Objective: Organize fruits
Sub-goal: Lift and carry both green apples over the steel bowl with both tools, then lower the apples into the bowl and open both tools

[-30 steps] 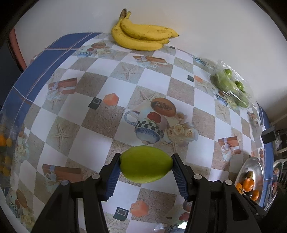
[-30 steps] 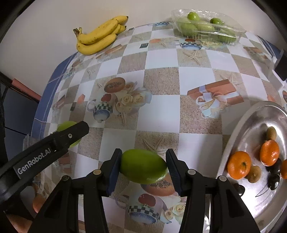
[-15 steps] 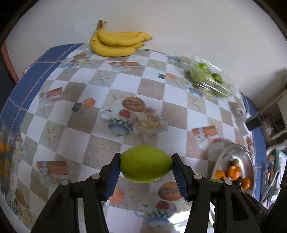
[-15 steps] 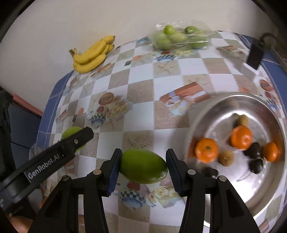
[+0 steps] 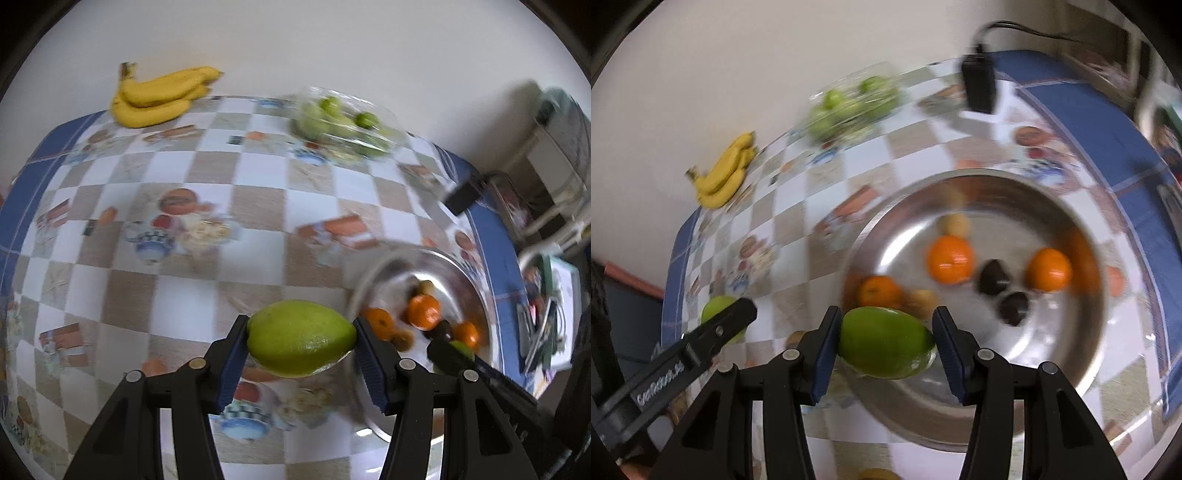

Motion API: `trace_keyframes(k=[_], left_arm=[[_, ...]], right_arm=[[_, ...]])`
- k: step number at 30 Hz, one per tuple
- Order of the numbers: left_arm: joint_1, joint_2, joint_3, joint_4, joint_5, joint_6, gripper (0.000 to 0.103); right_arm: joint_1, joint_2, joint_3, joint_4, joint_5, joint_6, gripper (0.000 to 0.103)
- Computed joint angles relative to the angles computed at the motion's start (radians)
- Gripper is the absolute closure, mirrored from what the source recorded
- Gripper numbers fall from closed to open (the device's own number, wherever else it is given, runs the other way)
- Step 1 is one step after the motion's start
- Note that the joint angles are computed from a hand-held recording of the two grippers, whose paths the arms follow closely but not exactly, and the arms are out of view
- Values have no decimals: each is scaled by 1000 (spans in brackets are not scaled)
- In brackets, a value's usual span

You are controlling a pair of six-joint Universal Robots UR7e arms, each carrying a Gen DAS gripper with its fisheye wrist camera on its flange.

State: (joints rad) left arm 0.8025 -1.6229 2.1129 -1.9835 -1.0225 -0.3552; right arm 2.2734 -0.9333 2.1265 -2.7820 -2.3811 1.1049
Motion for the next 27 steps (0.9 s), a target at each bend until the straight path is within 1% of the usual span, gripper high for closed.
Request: trace_keyframes(k=[6, 12, 15, 21, 27], left_arm=[[-55, 19, 35, 11, -33, 5, 44], [-106, 38, 77, 32, -38, 5, 44], [-124, 40, 95, 44, -32, 1, 44], [-137, 43, 118, 64, -35, -16, 44], [-118, 59, 121, 68, -60, -38, 44]], right_arm=[[-1, -81, 87, 47, -21, 118, 51], [5, -103, 121, 57, -15, 157, 51], [5, -115, 133, 97, -18, 202, 51], [-10, -124, 166, 89, 9, 235, 51], [-28, -121, 190, 60, 32, 242, 51]])
